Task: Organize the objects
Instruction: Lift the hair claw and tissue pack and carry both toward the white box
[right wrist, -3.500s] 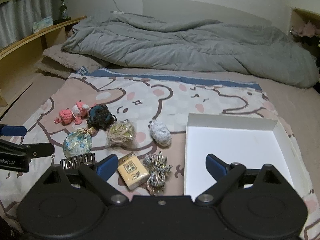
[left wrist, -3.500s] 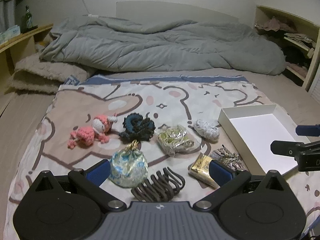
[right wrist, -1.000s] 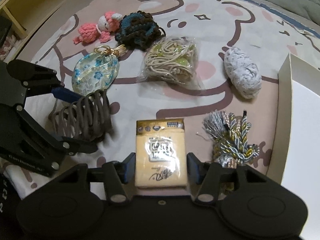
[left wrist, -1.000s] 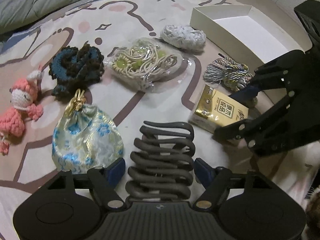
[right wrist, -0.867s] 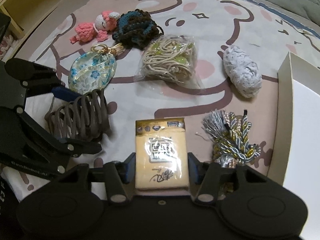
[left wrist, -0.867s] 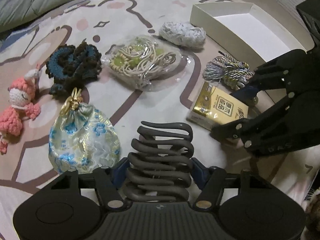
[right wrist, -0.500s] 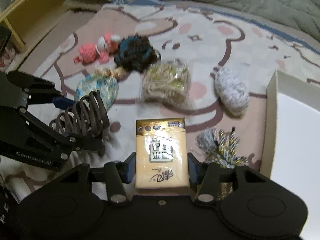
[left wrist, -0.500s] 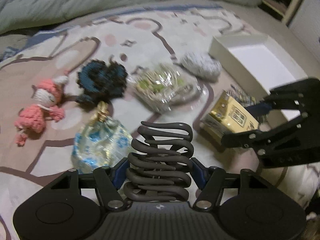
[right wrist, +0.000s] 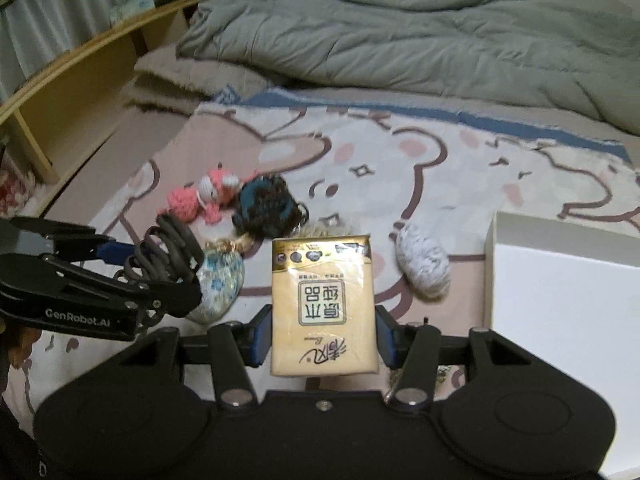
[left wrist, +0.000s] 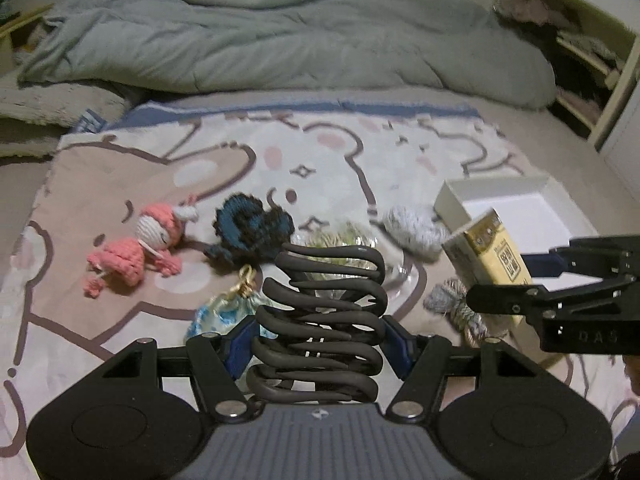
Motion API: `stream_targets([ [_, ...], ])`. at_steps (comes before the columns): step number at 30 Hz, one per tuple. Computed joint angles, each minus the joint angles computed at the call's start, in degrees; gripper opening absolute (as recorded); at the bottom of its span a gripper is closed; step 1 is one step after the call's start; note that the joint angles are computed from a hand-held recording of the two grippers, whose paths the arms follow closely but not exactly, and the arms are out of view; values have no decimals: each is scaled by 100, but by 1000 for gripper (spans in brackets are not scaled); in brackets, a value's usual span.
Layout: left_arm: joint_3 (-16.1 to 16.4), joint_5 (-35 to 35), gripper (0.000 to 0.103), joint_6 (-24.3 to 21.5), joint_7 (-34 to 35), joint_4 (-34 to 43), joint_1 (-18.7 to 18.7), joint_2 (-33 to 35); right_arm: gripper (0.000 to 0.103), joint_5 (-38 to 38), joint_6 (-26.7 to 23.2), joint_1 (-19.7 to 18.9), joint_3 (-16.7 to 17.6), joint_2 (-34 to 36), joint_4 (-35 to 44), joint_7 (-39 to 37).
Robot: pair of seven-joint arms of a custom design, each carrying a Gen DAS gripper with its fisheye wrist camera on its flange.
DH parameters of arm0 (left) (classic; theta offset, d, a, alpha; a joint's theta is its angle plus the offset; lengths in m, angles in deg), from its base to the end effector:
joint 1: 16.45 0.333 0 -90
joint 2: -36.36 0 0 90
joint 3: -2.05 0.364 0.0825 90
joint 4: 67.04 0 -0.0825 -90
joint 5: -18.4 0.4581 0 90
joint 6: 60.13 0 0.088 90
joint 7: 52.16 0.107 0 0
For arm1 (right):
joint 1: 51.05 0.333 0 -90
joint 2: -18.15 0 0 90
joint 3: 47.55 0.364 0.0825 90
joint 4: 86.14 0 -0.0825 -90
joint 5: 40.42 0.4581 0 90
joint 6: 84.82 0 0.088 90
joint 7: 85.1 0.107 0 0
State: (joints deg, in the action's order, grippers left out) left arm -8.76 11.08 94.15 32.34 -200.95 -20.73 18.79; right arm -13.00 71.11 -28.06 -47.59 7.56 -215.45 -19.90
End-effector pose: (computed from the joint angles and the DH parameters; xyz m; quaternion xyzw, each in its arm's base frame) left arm 0.5323 -0.1465 0.5422 -0.6411 0.6959 -0.2752 0.1704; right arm 0.5484 0.2139 0.5226 -0.7960 0.4944 -0.1109 0.3311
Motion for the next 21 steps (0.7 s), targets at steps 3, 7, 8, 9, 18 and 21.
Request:
stream_targets([
  [3, -69, 75, 65, 172, -209, -102, 75, -165, 52, -27, 136, 7, 3, -131, -97, 30],
  [7, -123, 134, 65, 299, -411, -190, 126, -324, 52, -69, 297, 67, -55, -287, -207, 95],
  [8, -147, 169, 65, 318, -462, -205, 146, -362, 52, -63, 332, 91, -81, -328, -232, 106],
  [9, -169, 206, 65, 339, -509, -220, 167, -392, 52, -71, 381, 110, -100, -362, -260, 129],
  [18, -327, 473, 65, 437, -887, -327, 296, -622, 52, -85, 686, 369, -358, -678, -459, 166],
  [21, -347, 496, 65, 478, -984, -347, 302, -654, 52, -137, 741, 418, -411, -762, -514, 223],
])
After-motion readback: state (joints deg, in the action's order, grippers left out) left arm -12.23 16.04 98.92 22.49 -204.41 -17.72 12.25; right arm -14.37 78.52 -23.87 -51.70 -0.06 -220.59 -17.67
